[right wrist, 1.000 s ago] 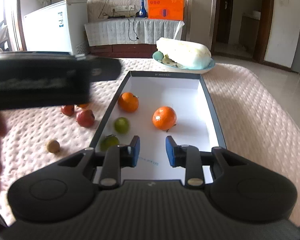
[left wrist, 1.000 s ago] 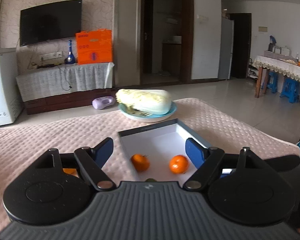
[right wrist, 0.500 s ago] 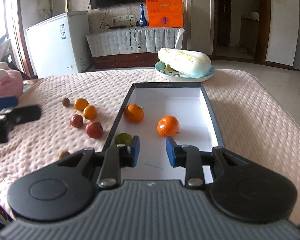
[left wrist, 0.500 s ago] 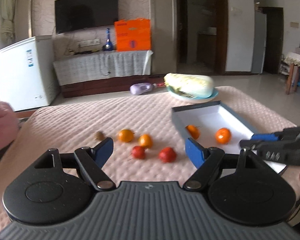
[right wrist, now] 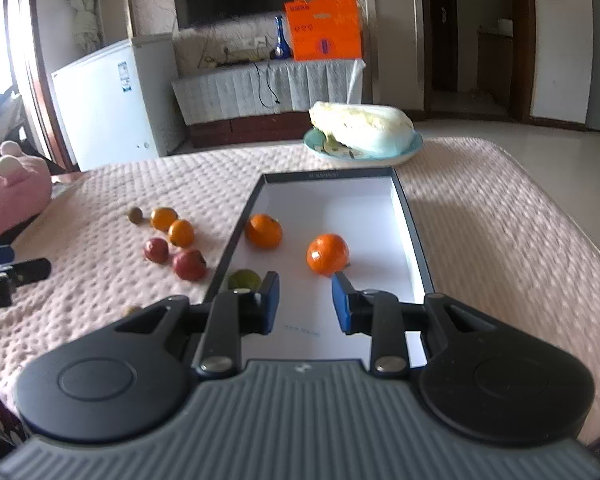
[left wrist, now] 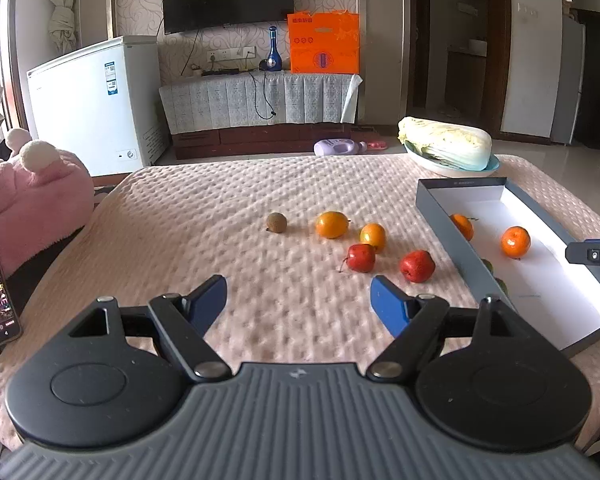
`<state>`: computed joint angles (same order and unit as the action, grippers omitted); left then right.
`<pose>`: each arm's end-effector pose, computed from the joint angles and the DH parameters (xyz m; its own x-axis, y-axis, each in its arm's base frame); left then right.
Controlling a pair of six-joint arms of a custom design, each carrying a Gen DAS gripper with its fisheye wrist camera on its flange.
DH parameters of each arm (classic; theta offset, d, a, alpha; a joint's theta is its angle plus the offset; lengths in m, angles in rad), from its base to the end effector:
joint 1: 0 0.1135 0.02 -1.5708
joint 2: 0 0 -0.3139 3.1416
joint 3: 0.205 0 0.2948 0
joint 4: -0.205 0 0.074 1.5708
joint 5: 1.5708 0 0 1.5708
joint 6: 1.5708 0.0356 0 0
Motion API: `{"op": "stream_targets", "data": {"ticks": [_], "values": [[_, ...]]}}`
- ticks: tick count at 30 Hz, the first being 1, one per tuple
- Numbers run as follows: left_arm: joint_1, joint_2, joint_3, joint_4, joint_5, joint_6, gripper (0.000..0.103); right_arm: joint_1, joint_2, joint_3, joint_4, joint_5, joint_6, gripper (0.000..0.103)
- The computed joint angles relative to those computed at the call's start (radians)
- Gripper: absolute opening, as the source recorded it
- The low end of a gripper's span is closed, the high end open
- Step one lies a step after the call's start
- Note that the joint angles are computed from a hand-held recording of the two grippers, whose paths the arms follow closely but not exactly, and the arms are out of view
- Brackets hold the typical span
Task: Organize fruits
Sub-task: 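Withdraw both open tools from the box toward the remaining fruits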
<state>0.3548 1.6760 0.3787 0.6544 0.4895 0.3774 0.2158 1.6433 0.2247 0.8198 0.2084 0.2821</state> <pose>0.2619 0.0792 0.1008 -0.5056 0.1595 -0.8479 0.2502 0.9676 0.0329 0.2318 0.0433 0.0890 -0.5407 0.1603 -0.8258 0.1124 0.9866 0.1179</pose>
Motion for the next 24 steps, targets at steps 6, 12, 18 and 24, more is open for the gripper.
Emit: {"op": "stream_targets", "data": {"ticks": [6,12,18,24], "values": [[0.017,0.03,0.018,0.006,-0.004,0.019,0.082,0.048,0.0,-0.028,0.109,0.029,-0.009,0.032],[0.028,0.039,0.032,-0.01,-0.001,0.031,0.083,0.139,0.037,0.005,0.136,0.019,-0.044,0.032],[0.036,0.044,0.042,-0.027,-0.002,0.033,0.083,0.252,0.093,0.069,0.12,0.024,-0.1,0.032],[0.046,0.045,0.052,-0.046,0.009,0.028,0.083,0.294,0.131,0.128,0.074,0.022,-0.103,0.032]]}}
